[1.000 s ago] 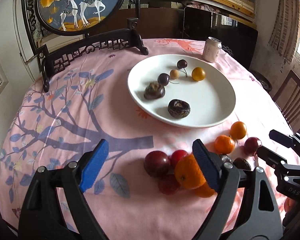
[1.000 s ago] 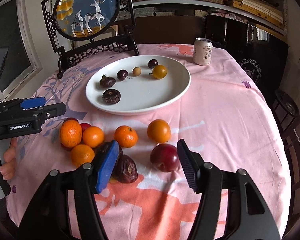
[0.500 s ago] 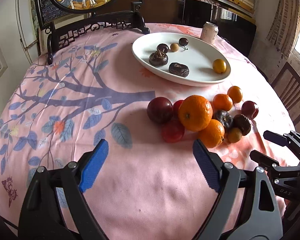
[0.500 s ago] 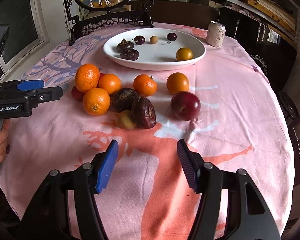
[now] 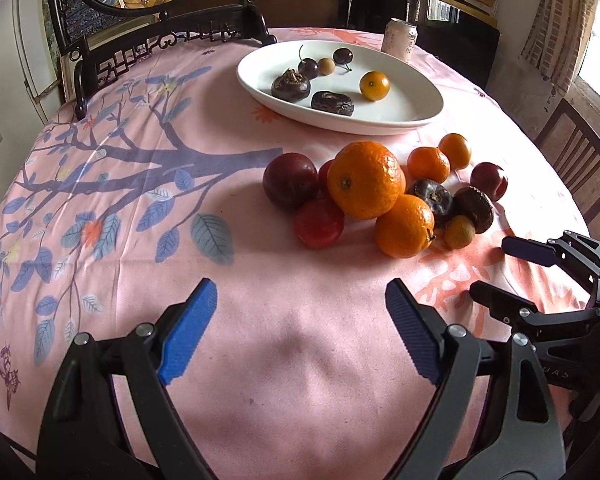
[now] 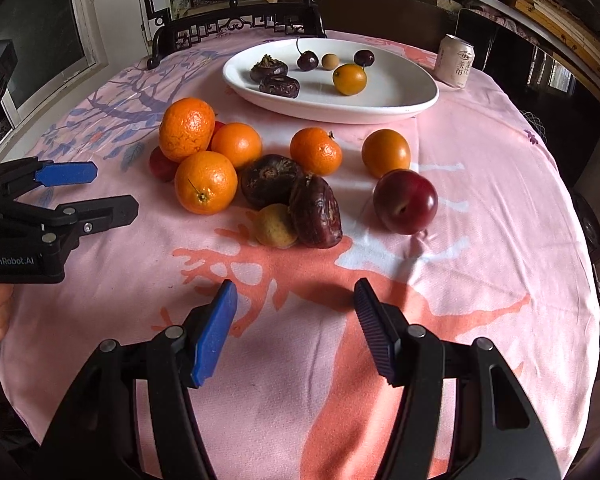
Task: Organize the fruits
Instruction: 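Withdraw both open tools from the plate to the fruit cluster, then grasp the wrinkled dark brown fruit with the right tool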
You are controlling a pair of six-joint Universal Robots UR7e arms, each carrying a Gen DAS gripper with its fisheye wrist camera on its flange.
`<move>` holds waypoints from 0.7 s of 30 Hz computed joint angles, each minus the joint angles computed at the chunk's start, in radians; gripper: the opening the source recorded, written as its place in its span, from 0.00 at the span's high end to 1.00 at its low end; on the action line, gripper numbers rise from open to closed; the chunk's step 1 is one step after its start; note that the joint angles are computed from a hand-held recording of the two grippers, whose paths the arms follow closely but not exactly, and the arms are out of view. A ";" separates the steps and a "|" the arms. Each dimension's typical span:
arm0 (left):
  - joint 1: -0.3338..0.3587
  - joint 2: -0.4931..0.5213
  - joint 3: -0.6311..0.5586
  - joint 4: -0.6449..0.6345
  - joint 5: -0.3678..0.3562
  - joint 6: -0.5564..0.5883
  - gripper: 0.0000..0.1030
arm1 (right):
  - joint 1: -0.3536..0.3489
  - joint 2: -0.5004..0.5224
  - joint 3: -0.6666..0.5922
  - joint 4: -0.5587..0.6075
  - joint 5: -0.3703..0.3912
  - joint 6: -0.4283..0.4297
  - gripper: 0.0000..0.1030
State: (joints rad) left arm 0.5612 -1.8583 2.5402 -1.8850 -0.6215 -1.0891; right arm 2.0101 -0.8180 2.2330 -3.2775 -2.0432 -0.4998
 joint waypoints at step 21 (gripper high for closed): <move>0.040 -0.006 0.003 -0.071 -0.008 0.074 0.15 | -0.023 0.037 -0.132 0.055 0.025 0.132 0.68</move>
